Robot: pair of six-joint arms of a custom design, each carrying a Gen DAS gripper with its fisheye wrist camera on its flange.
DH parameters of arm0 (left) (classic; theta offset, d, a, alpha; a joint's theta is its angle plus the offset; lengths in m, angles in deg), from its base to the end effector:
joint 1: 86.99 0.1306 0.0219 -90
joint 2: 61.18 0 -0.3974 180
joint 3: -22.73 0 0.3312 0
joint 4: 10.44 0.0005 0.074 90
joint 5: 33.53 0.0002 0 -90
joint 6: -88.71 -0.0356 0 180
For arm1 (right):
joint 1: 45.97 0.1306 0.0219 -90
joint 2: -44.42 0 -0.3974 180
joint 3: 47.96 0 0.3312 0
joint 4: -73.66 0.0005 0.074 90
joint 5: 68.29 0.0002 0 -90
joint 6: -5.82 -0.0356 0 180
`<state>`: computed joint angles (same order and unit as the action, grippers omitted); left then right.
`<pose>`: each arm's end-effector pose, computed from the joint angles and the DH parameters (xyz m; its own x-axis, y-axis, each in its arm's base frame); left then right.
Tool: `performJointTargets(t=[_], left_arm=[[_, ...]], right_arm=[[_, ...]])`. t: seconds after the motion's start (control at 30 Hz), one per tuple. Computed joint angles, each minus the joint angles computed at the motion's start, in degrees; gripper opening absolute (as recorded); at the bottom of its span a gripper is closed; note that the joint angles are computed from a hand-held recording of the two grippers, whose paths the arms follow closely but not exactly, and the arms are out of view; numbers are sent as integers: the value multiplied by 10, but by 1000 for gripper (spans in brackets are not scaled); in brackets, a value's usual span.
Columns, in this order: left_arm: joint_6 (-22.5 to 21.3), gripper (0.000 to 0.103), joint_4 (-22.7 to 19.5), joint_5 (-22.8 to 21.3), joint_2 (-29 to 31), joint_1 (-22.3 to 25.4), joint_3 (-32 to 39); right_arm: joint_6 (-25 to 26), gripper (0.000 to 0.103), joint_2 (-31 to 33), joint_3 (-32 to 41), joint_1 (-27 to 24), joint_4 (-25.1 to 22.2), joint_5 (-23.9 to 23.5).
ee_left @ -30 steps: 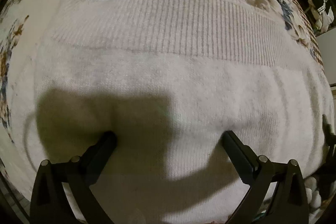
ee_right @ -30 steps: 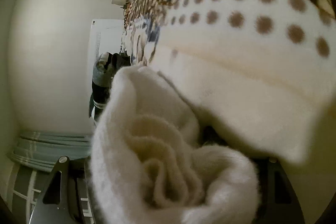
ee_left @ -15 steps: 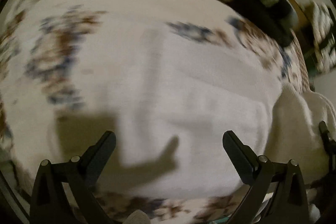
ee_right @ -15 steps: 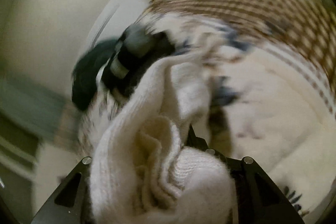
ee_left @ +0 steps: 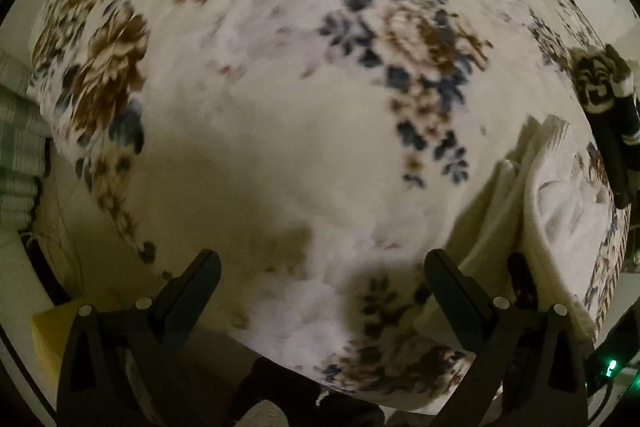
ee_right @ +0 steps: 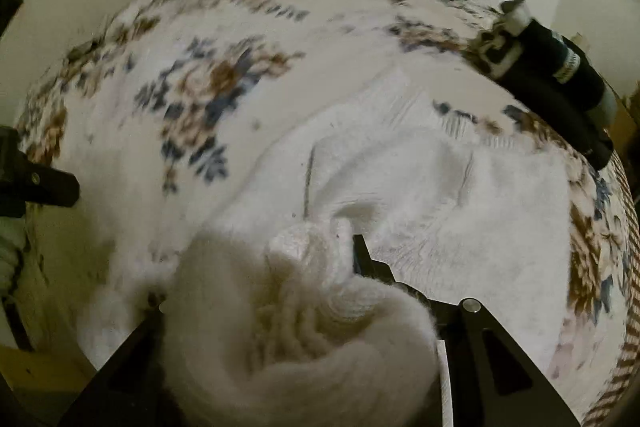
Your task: Fold small clothes
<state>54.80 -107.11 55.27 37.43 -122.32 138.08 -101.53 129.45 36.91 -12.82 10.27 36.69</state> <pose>0.3408 -0.2412 0.5110 -0.9255 -0.3610 -0.1147 -0.3458 0.9288 -0.1336 0.3124 0.1924 0.4284 -0.8443 -0.2074 -0.4942 -0.1887 0.9781 -0.0881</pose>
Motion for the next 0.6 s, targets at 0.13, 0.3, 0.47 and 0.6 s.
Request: performJointTargets(t=[0.13, 0.3, 0.47, 0.6], left_arm=[[17, 103, 18, 16, -30, 2, -38], [65, 103, 41, 35, -52, -24, -46], [120, 103, 83, 55, -24, -78, 2], [160, 103, 122, 62, 25, -115, 36]], right_arm=[[-16, 77, 23, 48, -42, -37, -133], [-69, 83, 8, 83, -176, -80, -431], [-41, 84, 16, 140, -330, -183, -459], [43, 84, 51, 186, -418, -252, -422]])
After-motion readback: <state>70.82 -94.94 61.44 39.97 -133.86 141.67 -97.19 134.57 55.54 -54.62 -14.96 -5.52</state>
